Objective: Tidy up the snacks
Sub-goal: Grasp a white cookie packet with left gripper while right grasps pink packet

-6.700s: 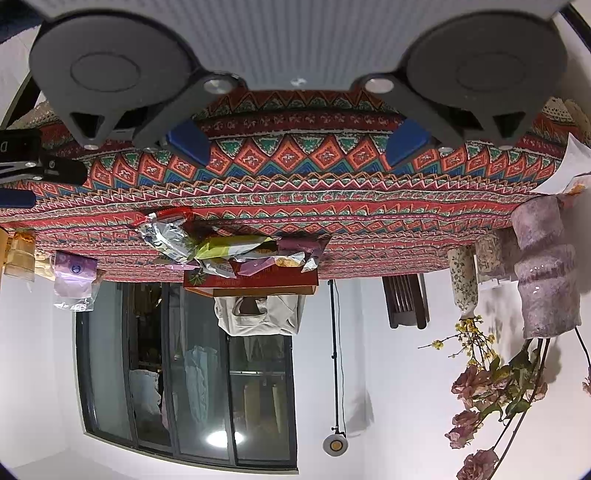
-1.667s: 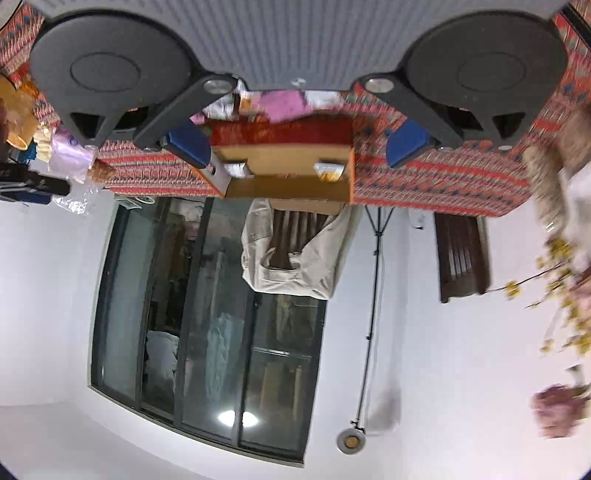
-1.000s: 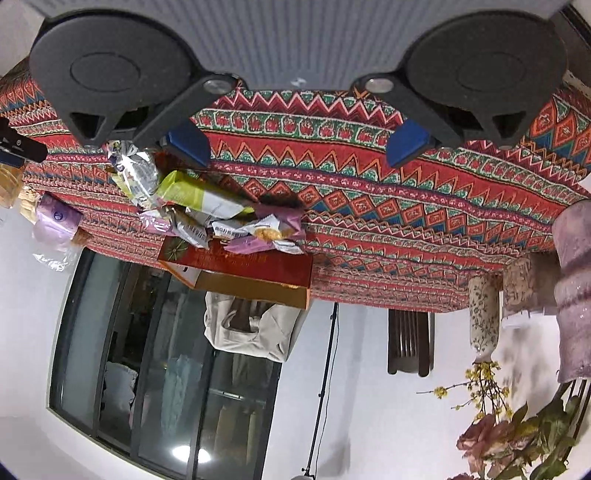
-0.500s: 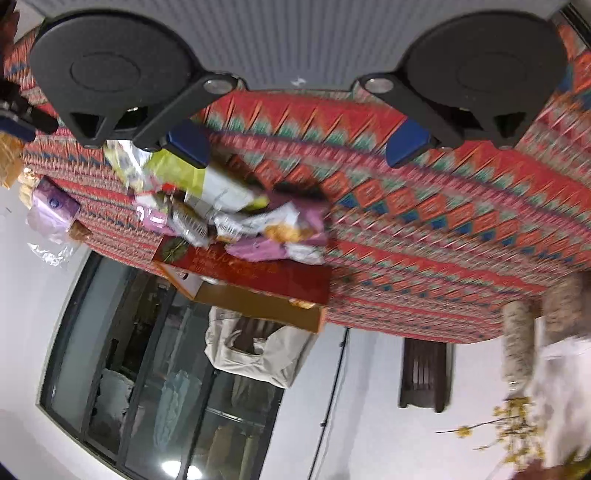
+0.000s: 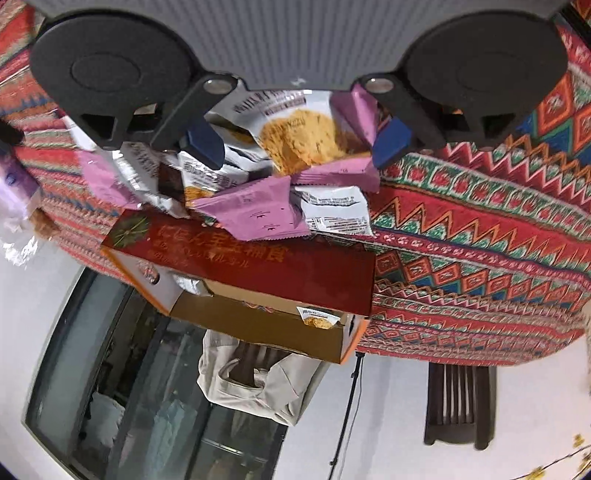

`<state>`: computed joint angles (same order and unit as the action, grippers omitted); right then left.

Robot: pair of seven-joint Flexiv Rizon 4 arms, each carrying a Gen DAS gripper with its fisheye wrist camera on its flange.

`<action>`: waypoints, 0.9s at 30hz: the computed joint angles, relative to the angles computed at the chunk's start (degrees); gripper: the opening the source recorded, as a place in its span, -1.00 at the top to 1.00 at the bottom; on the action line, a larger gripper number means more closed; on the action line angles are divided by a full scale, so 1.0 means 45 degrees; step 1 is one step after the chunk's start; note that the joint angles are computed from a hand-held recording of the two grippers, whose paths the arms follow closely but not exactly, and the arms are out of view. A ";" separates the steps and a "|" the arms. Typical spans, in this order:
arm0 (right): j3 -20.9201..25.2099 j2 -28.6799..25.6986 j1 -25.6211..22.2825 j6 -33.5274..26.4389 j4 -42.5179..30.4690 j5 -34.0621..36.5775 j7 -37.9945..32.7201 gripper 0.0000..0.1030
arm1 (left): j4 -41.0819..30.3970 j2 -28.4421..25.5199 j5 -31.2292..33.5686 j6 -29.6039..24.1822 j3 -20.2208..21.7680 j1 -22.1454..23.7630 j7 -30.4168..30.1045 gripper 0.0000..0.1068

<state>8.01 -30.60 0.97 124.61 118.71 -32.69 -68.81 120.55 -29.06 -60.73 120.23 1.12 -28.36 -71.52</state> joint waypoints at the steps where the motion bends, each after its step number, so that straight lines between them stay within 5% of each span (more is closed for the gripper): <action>1: 0.0142 -0.0323 -0.0112 -0.0553 -0.0623 -0.0391 0.0381 -1.00 | -0.0020 -0.0126 0.0083 0.0180 0.0046 -0.0035 0.0047 -0.60; 4: 0.1198 -0.1421 -0.0945 -0.2305 -0.2503 -0.1928 0.1540 -0.97 | 0.0095 -0.0388 0.0500 0.0834 0.0063 -0.0014 0.0072 -0.27; 9: 0.3695 -0.3463 -0.2012 -0.5315 -0.5286 -0.3149 0.1717 -0.86 | 0.0477 -0.0269 0.1443 0.1222 -0.0216 0.0412 -0.0194 -0.17; 12: 0.2693 -0.3691 -0.0850 -0.5782 -0.5925 -0.2581 0.1358 -0.48 | 0.0597 -0.0376 0.2129 0.1498 -0.0265 0.0658 -0.0497 -0.15; 15: 0.3036 -0.3915 -0.1017 -0.6073 -0.5995 -0.2192 0.0846 -0.25 | 0.0551 -0.0381 0.1916 0.1436 -0.0123 0.0448 -0.0133 -0.16; 20: 0.2089 -0.3662 -0.0325 -0.5544 -0.5844 -0.1032 0.0624 -0.14 | 0.0704 0.0003 0.1115 0.0732 -0.0168 0.0155 0.0417 -0.25; 27: 0.2378 -0.3287 -0.0521 -0.5103 -0.5345 0.0029 -0.0486 -0.14 | 0.1003 0.0190 0.0398 0.1169 -0.0266 -0.0261 0.0704 0.02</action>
<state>18.71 -45.40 -1.38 101.64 94.66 -32.56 -70.99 125.06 -28.21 -58.94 125.49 -0.08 -29.54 -68.35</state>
